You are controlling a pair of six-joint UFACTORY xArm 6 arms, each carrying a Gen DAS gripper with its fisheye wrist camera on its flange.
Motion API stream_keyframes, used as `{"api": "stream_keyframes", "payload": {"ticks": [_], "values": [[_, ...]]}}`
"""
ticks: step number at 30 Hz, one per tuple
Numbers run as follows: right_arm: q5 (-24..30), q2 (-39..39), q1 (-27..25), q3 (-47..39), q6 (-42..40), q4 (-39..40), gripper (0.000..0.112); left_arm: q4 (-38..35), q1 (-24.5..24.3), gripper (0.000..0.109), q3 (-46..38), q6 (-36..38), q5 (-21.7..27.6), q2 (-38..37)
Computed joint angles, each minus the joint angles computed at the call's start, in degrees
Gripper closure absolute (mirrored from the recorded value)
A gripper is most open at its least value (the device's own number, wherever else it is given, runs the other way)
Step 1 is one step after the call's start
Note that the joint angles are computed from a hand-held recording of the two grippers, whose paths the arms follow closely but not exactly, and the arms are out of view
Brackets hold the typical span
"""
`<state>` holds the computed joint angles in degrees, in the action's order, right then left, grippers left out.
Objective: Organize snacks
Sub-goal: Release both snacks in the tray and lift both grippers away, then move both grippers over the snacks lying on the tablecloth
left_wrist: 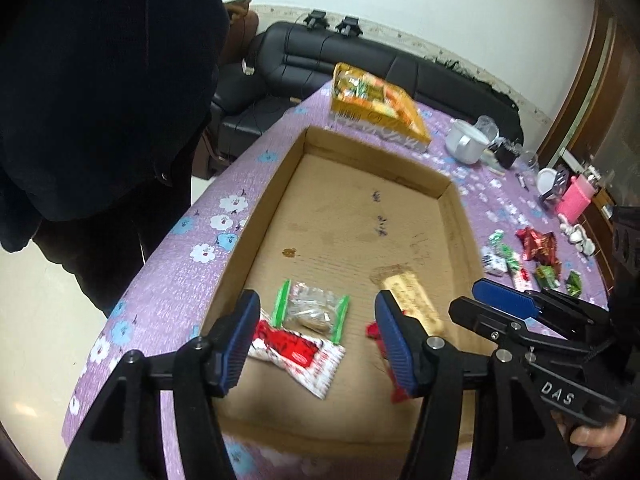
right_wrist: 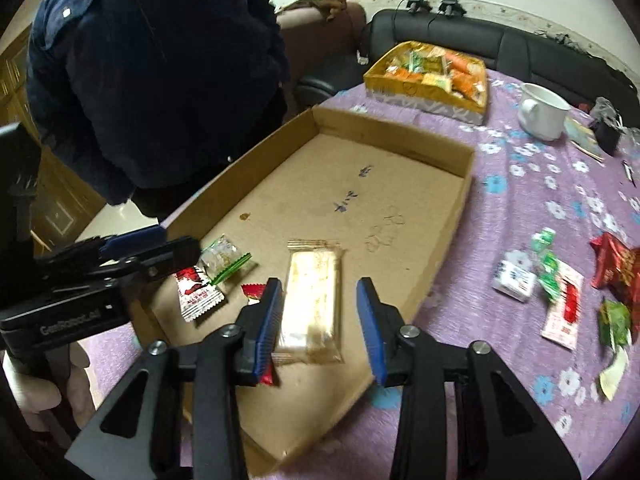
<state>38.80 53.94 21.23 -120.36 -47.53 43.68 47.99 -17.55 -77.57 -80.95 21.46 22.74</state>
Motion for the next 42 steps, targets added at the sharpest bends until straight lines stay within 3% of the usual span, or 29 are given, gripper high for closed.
{"api": "stream_keyframes", "payload": {"ticks": [4, 8, 18, 25, 30, 39, 42], "values": [[-2.65, -4.78, -1.04, 7.63, -4.41, 4.06, 0.067, 4.74, -2.15, 0.047, 0.39, -4.27, 1.44, -1.77], [-4.04, -8.6, -2.89, 14.01, -8.09, 7.77, 0.067, 6.31, -4.55, 0.043, -1.5, -4.06, 3.4, -1.68], [-7.15, -12.55, -11.35, 22.43, -10.67, 12.25, 0.067, 1.54, -9.27, 0.04, -10.25, 5.32, 4.27, 4.07], [-7.73, -9.21, -18.02, 18.9, -3.9, 9.53, 0.067, -4.38, -11.28, 0.04, -16.38, 12.34, 5.0, 8.78], [-5.17, -6.34, -21.03, 14.35, -0.11, 9.62, 0.067, -5.28, -11.98, 0.04, -18.21, 13.61, 5.2, 10.06], [-0.86, 0.2, -20.2, 3.65, 4.57, 6.74, 0.066, -11.05, -12.57, 0.04, -22.64, 19.19, 6.29, 14.18], [-0.62, 3.88, -19.15, -2.19, 8.37, 3.23, 0.057, -12.01, -12.69, 0.04, -23.53, 20.52, 6.36, 14.97]]}}
